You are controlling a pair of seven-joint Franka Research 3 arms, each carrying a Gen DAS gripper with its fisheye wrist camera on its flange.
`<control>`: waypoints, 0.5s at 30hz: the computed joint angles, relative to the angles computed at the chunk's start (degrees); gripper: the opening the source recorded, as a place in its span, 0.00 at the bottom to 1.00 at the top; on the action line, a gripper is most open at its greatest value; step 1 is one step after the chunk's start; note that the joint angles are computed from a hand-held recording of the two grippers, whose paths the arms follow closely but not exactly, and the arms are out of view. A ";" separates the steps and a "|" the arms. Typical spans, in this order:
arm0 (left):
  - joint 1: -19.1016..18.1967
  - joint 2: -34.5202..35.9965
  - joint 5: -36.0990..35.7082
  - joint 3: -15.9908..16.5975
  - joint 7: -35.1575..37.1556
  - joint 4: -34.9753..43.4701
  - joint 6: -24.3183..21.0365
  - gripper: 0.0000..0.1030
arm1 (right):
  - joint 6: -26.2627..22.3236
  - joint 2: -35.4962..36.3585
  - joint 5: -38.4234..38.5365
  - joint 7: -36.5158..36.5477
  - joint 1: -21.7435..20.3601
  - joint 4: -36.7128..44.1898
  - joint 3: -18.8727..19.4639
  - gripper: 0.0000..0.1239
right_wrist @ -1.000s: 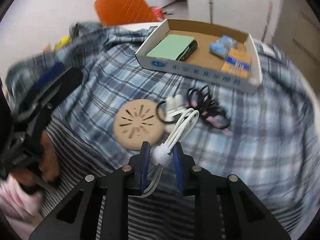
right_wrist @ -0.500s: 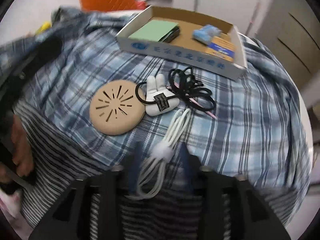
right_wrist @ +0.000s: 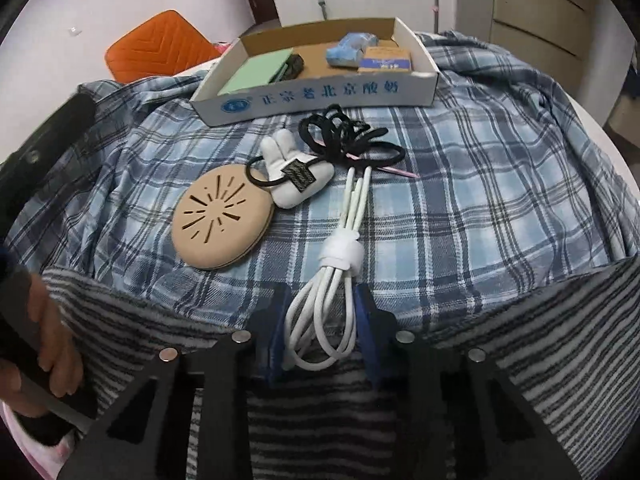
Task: Organize soft objects
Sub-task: 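Lift the coiled white cable off the shirt with the right gripper, then grasp the round tan wooden coaster with the left gripper while the right holds the cable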
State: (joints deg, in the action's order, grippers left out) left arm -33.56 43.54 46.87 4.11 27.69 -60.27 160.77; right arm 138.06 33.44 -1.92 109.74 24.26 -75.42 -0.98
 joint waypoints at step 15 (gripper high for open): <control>4.26 3.81 -10.25 -8.64 16.47 5.05 -3.48 1.00 | 30.09 -9.15 -14.09 8.71 5.29 -16.72 -10.01 0.05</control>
